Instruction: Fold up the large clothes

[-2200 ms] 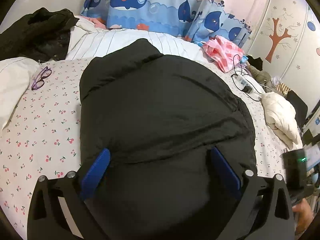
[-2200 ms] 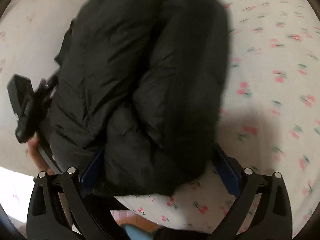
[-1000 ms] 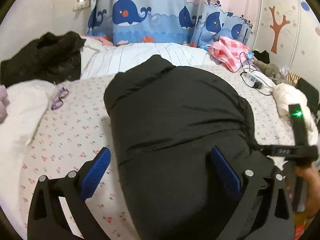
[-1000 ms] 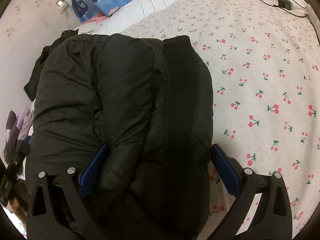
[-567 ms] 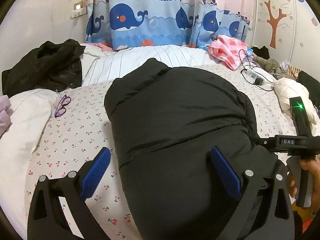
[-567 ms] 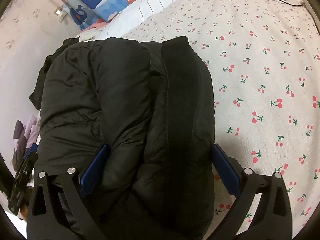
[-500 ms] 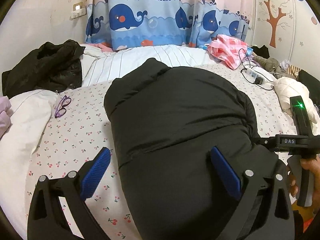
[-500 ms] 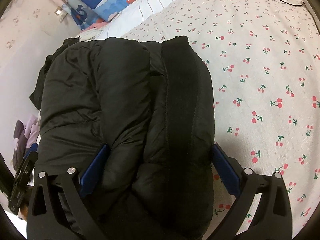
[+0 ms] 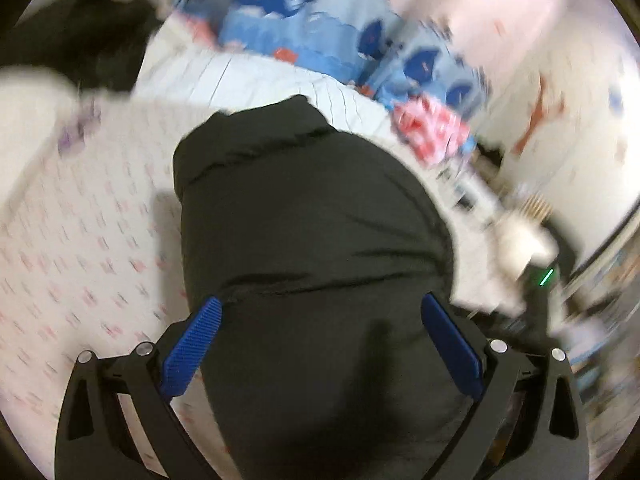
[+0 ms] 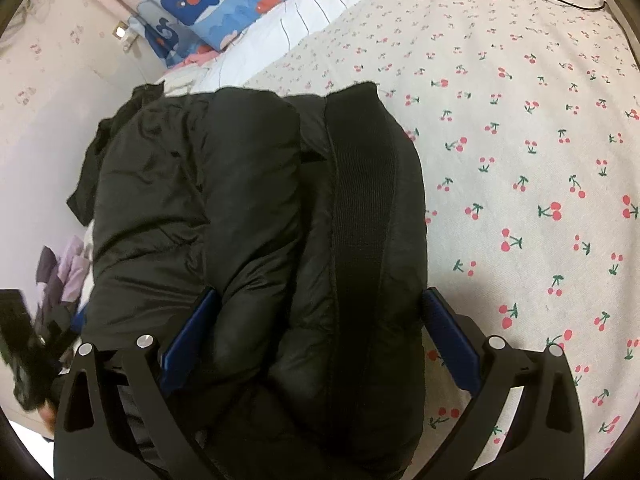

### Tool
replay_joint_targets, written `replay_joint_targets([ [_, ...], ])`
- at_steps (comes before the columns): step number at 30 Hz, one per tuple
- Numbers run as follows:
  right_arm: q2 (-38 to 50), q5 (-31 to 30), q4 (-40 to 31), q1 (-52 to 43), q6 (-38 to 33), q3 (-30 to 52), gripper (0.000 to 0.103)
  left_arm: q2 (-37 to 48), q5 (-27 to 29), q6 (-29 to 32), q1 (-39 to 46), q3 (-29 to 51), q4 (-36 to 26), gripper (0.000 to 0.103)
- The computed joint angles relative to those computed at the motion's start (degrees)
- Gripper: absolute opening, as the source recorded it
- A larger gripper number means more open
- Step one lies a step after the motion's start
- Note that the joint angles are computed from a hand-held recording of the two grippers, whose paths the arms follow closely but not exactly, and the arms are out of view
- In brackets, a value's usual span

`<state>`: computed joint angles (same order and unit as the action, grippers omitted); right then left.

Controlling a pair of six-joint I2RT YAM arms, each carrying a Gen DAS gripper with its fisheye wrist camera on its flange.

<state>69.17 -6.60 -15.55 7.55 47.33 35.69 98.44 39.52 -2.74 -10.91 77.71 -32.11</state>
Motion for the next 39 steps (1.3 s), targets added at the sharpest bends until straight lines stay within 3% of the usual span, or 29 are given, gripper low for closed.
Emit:
replay_joint_targets([
  [5, -0.6, -4.0, 2.9, -3.3, 0.3, -2.1, 0.096, 8.8, 9.6, -9.3, 7.7, 5.7, -3.6, 0.096],
  [9, 0.1, -9.5, 6.5, -6.2, 1.6, -4.7, 0.096, 14.0, 11.5, -4.5, 6.6, 10.0, -11.7, 0.096],
  [11, 0.7, -10.1, 7.1, -6.2, 1.1, -5.2, 0.096, 16.0, 8.7, 0.2, 3.8, 12.1, -16.6, 0.096],
  [13, 1.2, -10.6, 8.1, -6.2, 1.7, -5.8, 0.096, 15.5, 5.7, 1.0, 1.7, 11.1, -16.0, 0.096],
  [16, 3.5, -11.2, 11.2, -4.9, 3.5, -6.1, 0.096, 14.4, 4.2, 0.0, 0.4, 10.2, -13.3, 0.096],
  [18, 4.7, -12.2, 14.6, -4.2, 6.0, -7.0, 0.097, 10.4, 3.9, -1.2, -0.1, 6.8, -7.6, 0.096],
  [20, 5.7, -11.7, 17.7, -2.2, 8.6, -7.6, 0.097, 6.5, -0.7, 1.7, -2.0, 4.9, -5.0, 0.096],
  [24, 4.0, -12.2, 13.7, -3.4, 6.0, -7.0, 0.097, 8.7, -4.8, 4.3, -2.4, 8.2, -10.0, 0.096],
  [27, -5.9, 1.1, 3.7, -2.1, 3.7, -5.9, 0.097, 10.4, -5.2, 4.7, -2.0, 9.1, -11.1, 0.096],
  [28, -8.9, 8.5, -0.1, 0.2, 2.7, -3.8, 0.097, 10.2, -5.4, 4.9, -2.0, 8.7, -10.9, 0.096],
  [30, -10.2, 14.3, -1.6, 3.0, -0.6, 0.1, 0.097, 9.6, -5.5, 5.0, -1.8, 7.7, -10.4, 0.096],
  [32, -5.8, 17.3, -2.1, 6.2, -6.6, 7.5, 0.097, 9.3, -6.1, 5.0, -1.9, 7.7, -10.5, 0.096],
  [35, 5.9, 12.8, -1.0, 6.6, -15.0, 17.4, 0.097, 9.0, -6.4, 5.5, -1.6, 6.7, -10.0, 0.097],
  [37, 17.2, 13.4, -3.8, 4.7, -14.8, 22.8, 0.097, 8.7, -6.6, 5.1, -2.0, 6.0, -9.5, 0.097],
  [38, 21.3, 11.0, -1.6, 2.8, -14.1, 22.5, 0.097, 9.3, -7.2, 3.0, -3.9, 6.7, -8.5, 0.097],
  [39, 25.2, 3.7, 3.7, -0.3, -11.1, 20.0, 0.097, 9.8, -5.9, 3.2, -3.6, 6.7, -8.2, 0.097],
])
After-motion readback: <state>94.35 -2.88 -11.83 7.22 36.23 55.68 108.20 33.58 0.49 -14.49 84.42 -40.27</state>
